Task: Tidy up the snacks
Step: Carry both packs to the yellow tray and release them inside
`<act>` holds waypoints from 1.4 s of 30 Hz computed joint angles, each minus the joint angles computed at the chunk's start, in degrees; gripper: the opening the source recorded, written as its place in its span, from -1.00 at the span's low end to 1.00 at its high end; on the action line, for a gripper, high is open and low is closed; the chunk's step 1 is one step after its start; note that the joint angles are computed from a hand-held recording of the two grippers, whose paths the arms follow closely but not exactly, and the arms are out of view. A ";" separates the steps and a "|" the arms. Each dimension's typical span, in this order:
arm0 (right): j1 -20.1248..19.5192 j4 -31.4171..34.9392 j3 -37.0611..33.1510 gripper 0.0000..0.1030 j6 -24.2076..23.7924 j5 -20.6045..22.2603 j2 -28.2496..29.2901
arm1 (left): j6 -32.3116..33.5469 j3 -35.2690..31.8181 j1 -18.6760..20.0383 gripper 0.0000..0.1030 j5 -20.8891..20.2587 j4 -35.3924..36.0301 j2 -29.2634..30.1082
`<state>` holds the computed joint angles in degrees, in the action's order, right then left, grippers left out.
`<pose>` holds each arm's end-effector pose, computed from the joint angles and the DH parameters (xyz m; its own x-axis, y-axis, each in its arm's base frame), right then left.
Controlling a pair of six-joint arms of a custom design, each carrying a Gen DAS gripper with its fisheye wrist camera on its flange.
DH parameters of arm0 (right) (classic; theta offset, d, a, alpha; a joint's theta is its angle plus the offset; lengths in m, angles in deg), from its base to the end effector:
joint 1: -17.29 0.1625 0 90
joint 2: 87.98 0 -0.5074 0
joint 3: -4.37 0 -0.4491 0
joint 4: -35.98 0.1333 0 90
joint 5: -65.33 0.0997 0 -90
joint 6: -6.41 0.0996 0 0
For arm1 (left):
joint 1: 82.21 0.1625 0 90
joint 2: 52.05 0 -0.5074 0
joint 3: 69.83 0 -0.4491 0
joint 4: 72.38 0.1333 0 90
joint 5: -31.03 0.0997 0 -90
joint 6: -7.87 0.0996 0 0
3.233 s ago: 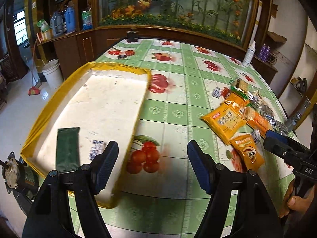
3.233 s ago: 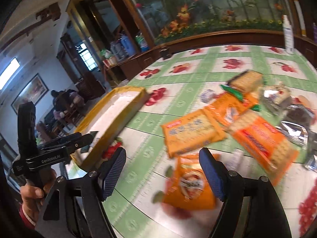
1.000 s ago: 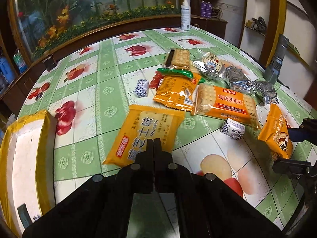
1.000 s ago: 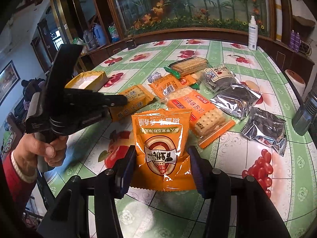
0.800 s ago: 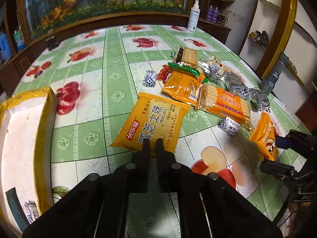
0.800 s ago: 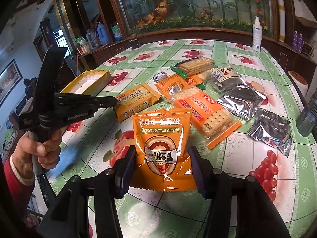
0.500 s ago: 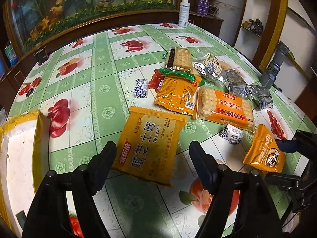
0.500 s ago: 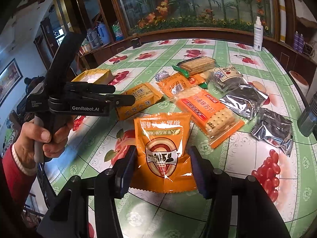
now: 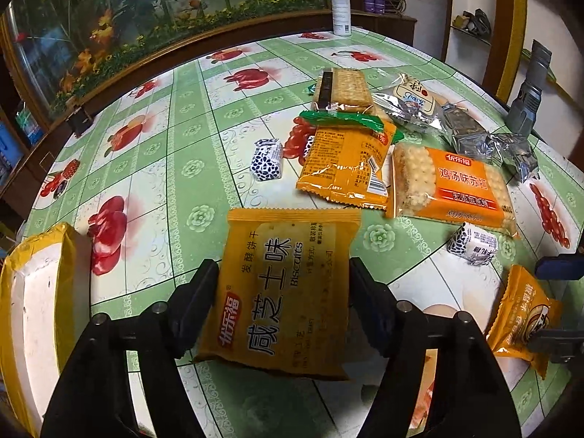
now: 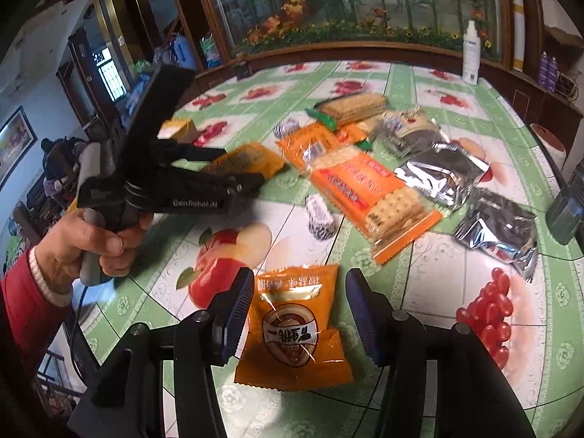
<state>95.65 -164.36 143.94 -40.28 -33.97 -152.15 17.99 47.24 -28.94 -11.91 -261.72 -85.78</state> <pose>0.0195 -0.4862 0.1611 -0.7705 -0.3855 0.5076 -0.5763 0.7616 -0.2965 -0.1867 -0.5951 -0.0396 -0.5553 0.3772 -0.7412 0.6831 0.7153 -0.1477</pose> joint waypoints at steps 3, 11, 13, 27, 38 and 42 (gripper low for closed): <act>0.69 0.21 -0.27 0.08 -0.92 -2.03 1.08 | -2.27 1.33 -0.21 0.36 0.71 -0.88 -0.52; 4.34 -2.62 -1.70 0.11 -5.42 -12.26 6.08 | -10.30 5.85 -0.65 0.36 0.85 -2.72 -4.27; 4.18 -2.51 -1.49 -0.04 -5.15 -11.47 5.88 | -11.73 7.46 -1.35 0.36 1.28 -4.48 -5.30; 7.09 4.28 -1.93 -0.18 -0.75 3.76 2.18 | -29.22 18.17 -6.36 0.37 18.27 -4.71 -13.33; 13.13 9.12 -5.71 -0.18 0.31 7.57 7.71 | -36.48 22.66 -5.08 0.37 23.41 -3.18 -18.39; 14.96 10.43 -7.41 -0.18 0.91 8.53 10.03 | -37.65 23.53 -3.79 0.37 23.77 -3.48 -19.50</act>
<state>110.61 -153.93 136.53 -39.37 -25.44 -142.12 -19.66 70.77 -32.73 11.86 -265.20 -105.29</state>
